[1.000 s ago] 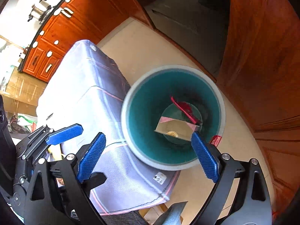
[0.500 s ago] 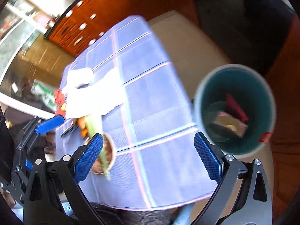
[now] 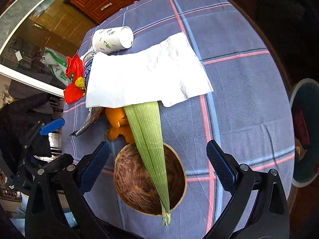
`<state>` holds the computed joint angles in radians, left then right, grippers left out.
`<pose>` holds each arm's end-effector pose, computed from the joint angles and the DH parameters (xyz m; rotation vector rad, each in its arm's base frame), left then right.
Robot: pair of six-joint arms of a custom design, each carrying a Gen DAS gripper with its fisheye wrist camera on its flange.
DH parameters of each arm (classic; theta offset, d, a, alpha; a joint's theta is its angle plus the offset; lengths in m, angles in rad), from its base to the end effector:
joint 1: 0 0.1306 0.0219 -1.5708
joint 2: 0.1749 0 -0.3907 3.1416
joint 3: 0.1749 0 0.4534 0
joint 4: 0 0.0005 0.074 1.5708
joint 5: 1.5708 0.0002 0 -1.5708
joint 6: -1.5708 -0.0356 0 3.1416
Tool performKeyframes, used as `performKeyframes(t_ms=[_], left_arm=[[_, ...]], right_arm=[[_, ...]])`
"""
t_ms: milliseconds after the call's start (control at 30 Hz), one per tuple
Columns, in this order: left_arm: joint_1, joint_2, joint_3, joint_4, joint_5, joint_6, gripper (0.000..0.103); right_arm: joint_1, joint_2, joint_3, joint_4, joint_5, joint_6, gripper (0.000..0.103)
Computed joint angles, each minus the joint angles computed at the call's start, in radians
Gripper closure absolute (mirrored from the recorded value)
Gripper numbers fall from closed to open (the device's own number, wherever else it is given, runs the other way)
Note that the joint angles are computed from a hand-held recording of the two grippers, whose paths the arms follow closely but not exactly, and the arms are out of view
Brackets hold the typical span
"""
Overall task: Collect trash
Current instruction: 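Move both tools back over the table toward the corn husk and wrapper, then grasp the green wrapper with the left tool while the right tool grasps the corn husk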
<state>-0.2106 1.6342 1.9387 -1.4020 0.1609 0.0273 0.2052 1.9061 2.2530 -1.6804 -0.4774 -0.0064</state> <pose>0.5818 -0.1307 0.5490 0.2968 2.6600 -0.2908 0.6466 0.1508 0.5230 -0.3676 2.8471 0.7305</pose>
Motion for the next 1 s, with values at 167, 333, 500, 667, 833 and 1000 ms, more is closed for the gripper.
performKeyframes(t_ms=[167,333,500,667,833,1000], left_arm=[[0.028,-0.009,-0.057,0.02,-0.008,-0.008,0.004],[0.028,0.025,-0.042,0.028,-0.024,-0.007,0.004],[0.017,0.045,-0.029,0.052,-0.042,-0.024,0.004],[0.02,0.015,-0.069,0.114,0.001,-0.034,0.014],[0.02,0.005,-0.068,0.106,0.021,-0.036,0.063],[0.013,-0.032,-0.087,0.098,0.02,-0.044,0.088]], right_arm=[[0.024,0.048,0.057,-0.001,0.011,0.0,0.009],[0.036,0.069,0.071,0.011,0.022,-0.01,0.024],[0.036,0.068,0.062,0.009,-0.01,-0.007,0.047],[0.046,0.029,0.027,0.03,0.03,0.026,0.08],[0.049,-0.017,-0.012,0.055,0.041,0.038,0.087],[0.055,-0.061,-0.048,0.074,0.031,0.046,0.09]])
